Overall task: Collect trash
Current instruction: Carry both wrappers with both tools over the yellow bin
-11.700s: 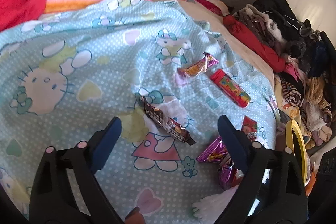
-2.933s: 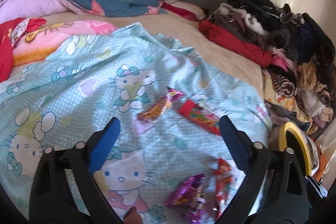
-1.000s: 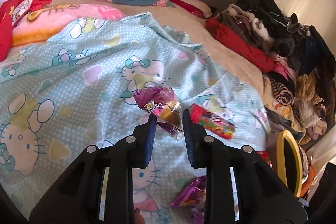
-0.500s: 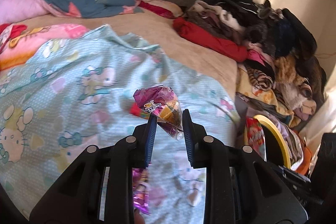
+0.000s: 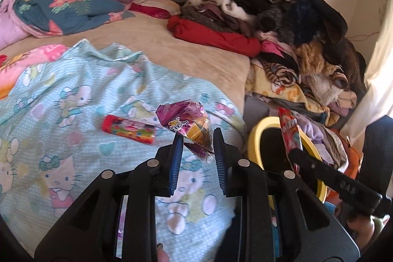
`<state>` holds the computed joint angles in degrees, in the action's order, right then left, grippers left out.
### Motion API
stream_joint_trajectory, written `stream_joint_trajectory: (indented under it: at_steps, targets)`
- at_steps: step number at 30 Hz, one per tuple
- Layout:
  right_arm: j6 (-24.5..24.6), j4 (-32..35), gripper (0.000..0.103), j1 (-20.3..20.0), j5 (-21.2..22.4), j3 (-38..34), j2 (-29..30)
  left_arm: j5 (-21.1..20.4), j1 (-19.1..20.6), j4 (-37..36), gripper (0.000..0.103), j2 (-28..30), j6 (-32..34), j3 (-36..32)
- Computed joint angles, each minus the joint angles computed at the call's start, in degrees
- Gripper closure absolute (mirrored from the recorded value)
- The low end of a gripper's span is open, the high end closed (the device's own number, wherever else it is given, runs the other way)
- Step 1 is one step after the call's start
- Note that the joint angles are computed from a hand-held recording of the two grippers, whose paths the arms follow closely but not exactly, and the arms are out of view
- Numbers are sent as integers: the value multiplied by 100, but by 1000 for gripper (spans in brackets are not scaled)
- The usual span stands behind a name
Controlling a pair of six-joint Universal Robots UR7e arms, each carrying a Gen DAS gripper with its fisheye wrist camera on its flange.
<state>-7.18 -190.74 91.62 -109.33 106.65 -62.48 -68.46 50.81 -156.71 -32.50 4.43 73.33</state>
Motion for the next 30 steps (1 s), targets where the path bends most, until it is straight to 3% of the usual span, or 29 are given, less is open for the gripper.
stream_joint_trajectory:
  at_steps: [13,30]
  targets:
    - [452,-59,85,-573,-33,343,-634,-432,-336,348,84,311,222,-44]
    - [564,165,85,-1026,-122,572,-1151,-868,-582,817,84,636,483,-184]
